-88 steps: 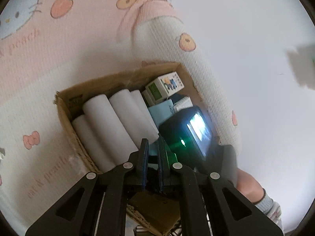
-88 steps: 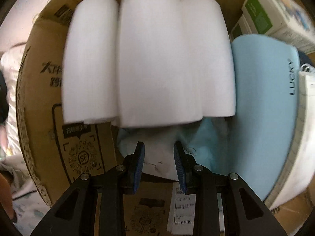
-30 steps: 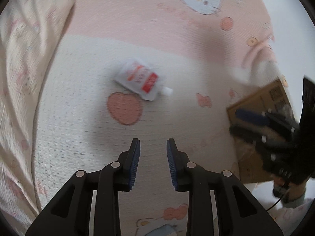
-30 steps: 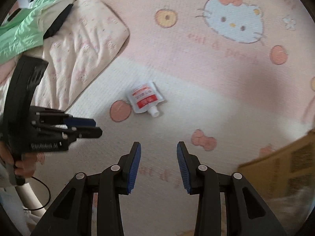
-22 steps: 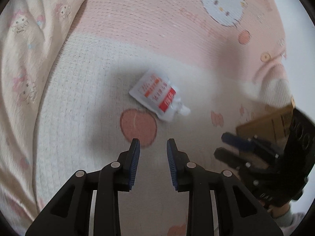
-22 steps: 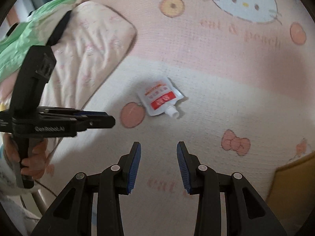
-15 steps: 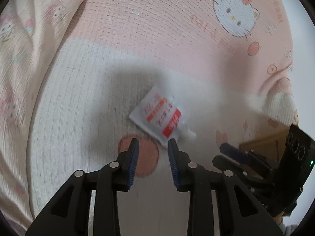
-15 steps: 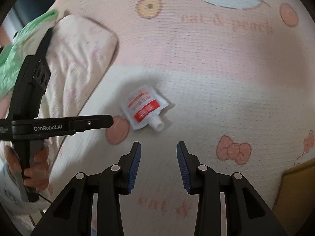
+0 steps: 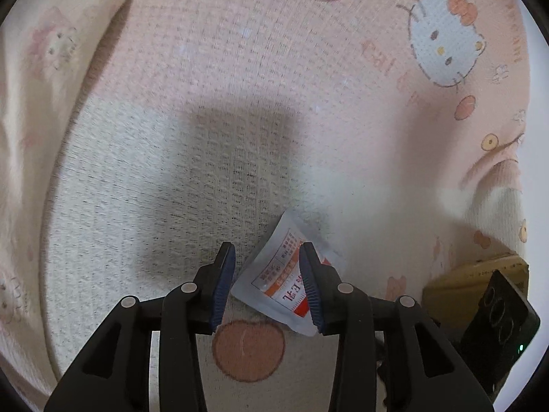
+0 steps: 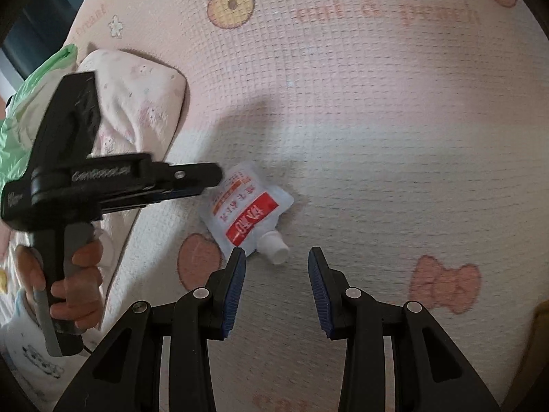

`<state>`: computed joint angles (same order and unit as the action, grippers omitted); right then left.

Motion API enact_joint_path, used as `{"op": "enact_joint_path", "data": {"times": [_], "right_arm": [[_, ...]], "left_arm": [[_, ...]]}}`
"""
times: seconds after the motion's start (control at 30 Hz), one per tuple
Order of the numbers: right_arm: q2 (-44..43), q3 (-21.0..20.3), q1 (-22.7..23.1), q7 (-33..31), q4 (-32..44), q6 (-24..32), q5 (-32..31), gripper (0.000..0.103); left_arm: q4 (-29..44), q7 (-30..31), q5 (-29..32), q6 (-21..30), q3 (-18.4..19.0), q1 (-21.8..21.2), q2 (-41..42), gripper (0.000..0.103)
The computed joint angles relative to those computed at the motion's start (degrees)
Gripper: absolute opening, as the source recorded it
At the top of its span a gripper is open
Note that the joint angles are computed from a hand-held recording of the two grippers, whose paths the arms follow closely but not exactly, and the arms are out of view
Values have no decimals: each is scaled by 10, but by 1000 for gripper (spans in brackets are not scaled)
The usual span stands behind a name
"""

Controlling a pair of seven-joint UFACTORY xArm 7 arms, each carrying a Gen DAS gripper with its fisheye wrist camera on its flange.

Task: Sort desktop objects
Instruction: 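Close the left gripper on the white-red sauce pouch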

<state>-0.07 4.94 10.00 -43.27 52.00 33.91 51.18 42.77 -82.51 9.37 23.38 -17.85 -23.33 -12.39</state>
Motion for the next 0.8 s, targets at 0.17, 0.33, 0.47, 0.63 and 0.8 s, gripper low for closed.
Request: {"op": "enact_joint_path", "data": {"times": [0.17, 0.33, 0.47, 0.63, 0.8], "right_arm": [[9, 6, 5, -5, -3, 4, 8, 35], [8, 6, 3, -13, -9, 0, 29, 35], [15, 2, -3, -7, -1, 12, 25, 35], [9, 3, -6, -6, -6, 4, 11, 35], [-15, -2, -6, -1, -28, 3, -3, 35]], "left_arm": [[-4, 7, -4, -15, 3, -5, 4, 42], [-7, 36, -40, -33, 6, -21, 8, 42], [-2, 26, -34, -25, -7, -25, 8, 42], [3, 18, -41, -5, -17, -44, 3, 42], [7, 6, -45, -5, -30, -64, 4, 43]]}}
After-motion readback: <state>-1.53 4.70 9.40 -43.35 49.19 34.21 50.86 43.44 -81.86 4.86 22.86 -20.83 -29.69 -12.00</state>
